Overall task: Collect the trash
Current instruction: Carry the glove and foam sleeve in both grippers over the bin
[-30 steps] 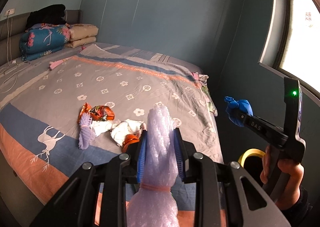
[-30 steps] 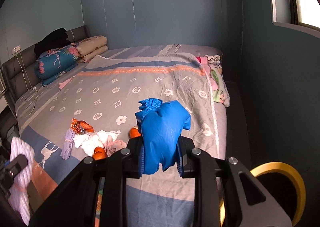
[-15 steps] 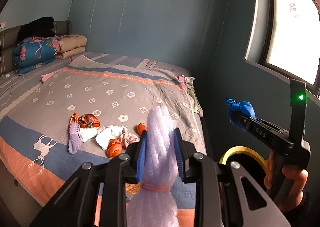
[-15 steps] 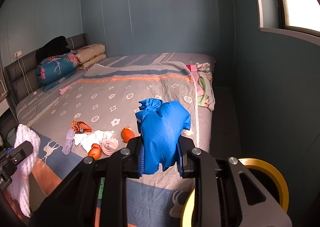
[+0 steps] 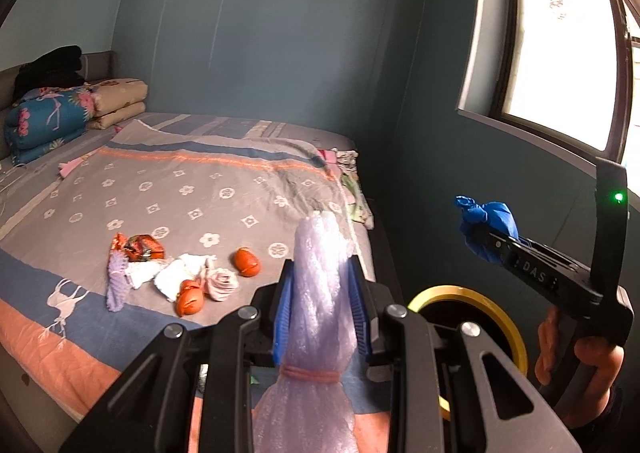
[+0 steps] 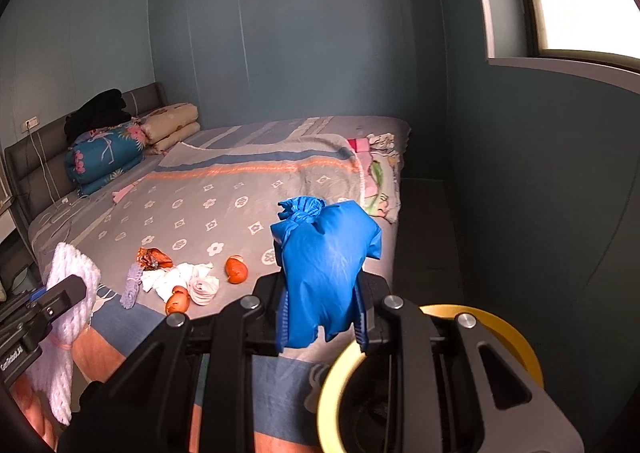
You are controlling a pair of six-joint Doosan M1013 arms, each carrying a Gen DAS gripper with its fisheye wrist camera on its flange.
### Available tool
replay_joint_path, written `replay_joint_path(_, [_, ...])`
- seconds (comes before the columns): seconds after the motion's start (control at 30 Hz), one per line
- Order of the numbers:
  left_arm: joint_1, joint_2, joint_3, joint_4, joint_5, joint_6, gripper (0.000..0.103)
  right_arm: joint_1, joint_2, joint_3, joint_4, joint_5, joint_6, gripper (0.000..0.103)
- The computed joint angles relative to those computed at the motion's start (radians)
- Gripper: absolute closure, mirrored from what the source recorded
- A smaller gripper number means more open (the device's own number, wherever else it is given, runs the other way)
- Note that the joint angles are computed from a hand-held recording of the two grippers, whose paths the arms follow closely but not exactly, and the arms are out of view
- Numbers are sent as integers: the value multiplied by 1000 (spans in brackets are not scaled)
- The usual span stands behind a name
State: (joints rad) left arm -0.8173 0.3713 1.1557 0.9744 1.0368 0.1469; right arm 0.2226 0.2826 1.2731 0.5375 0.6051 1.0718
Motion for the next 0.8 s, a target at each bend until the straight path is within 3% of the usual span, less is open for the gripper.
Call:
replay_joint_path(0.47, [15,96,-133,-151,-96,172,78,-73,-15,27,17,9,14,79])
replay_joint_path(0.8, [24,166,-234,-250,-104,297,78,-109,7,23,43,34,17,78])
